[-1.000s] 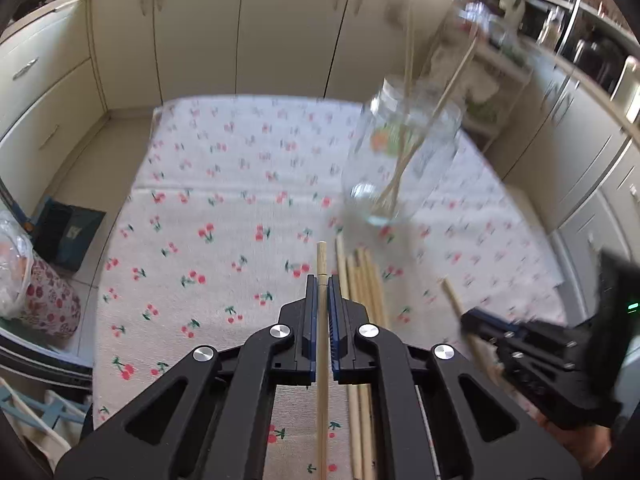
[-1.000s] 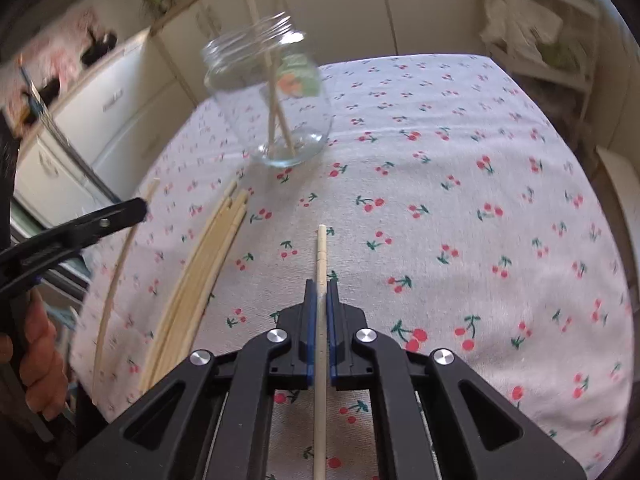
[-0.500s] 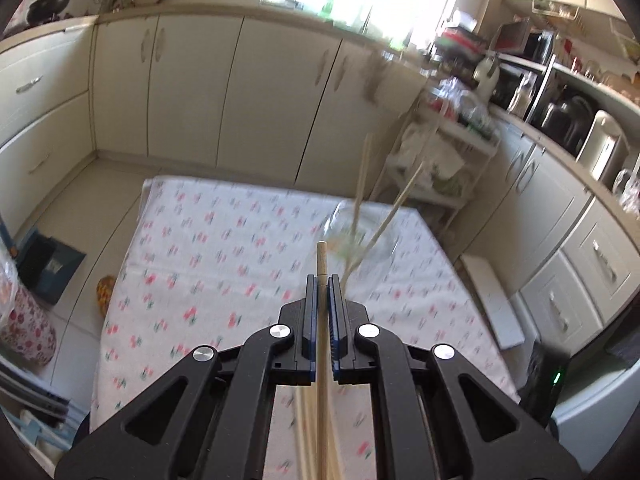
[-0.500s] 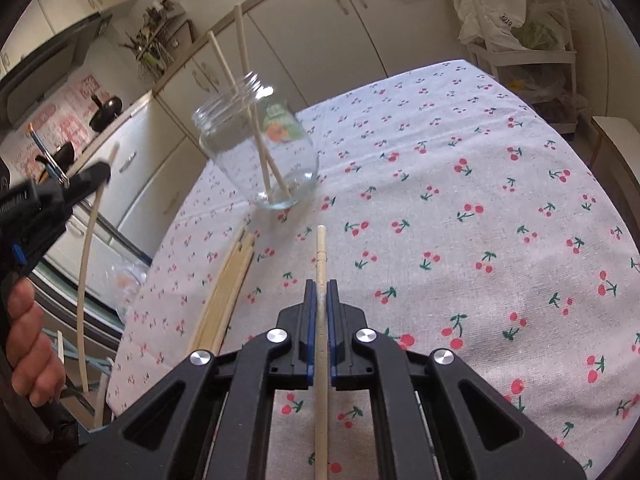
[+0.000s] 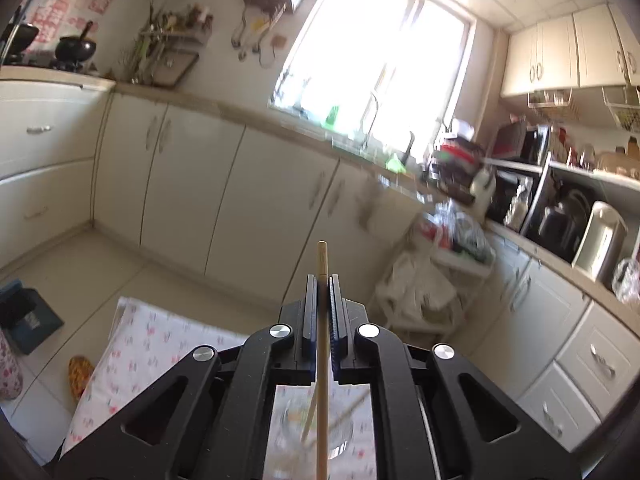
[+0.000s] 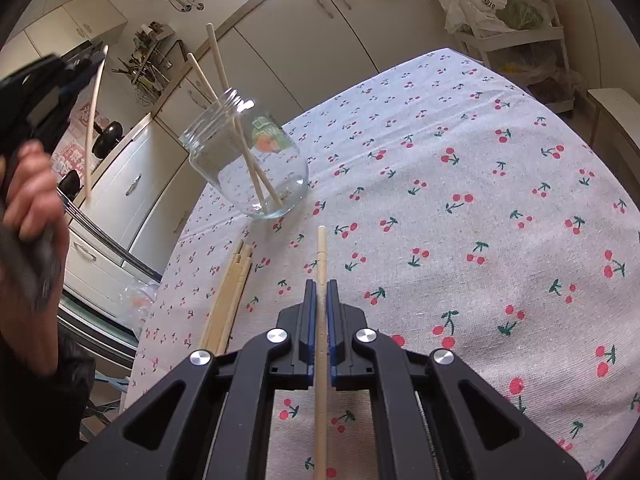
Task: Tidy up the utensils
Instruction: 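Lift both held sticks and carry them above the glass jar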
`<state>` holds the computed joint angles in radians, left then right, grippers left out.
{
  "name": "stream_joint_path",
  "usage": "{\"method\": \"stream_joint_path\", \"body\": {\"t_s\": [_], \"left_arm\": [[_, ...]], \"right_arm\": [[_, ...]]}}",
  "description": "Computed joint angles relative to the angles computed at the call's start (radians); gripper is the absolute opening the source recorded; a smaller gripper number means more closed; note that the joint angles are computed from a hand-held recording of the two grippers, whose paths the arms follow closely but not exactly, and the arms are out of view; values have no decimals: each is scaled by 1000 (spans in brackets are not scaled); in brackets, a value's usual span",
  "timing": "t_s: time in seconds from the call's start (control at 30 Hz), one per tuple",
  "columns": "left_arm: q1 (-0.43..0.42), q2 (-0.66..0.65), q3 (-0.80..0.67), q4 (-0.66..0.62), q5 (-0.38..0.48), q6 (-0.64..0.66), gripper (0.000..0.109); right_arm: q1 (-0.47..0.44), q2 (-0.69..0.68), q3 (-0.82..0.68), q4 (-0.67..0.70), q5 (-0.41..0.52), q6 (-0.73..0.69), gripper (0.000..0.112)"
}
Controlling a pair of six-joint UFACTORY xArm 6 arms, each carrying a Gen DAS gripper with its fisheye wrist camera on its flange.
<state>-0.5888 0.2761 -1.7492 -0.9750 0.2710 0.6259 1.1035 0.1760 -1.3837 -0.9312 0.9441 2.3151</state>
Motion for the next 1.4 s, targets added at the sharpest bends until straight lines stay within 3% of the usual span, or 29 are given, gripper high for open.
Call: {"method": "stream_joint_path", "body": {"t_s": [0.37,0.57,0.67,0.9,1.13,1.23,1.3,1.4], "left_arm": [[-57,260,-302,197,-159,-168,5],[-70,332,-324,325,-219,-254,5],[-75,325,-285,293,-223,-211,5],[-97,225,-101,87,-225,72,5],[-94,106,81,88,-189,159,7],[-82,42,166,102,-180,163,26],[-71,-13,235,69,-189,192,49],[-40,-96,342,28,-182,233,59]], "right_arm": [[0,-14,27,-24,-23,57,6],[-6,-18,39,-27,-46,70,6],[-7,-21,44,-34,-50,82,6],[-5,-22,44,-38,-45,86,6],[0,-15,31,-32,-22,77,6],[2,-14,28,-29,-15,77,6],[3,-18,30,-26,-9,83,6],[5,-27,33,-49,-12,126,6]]}}
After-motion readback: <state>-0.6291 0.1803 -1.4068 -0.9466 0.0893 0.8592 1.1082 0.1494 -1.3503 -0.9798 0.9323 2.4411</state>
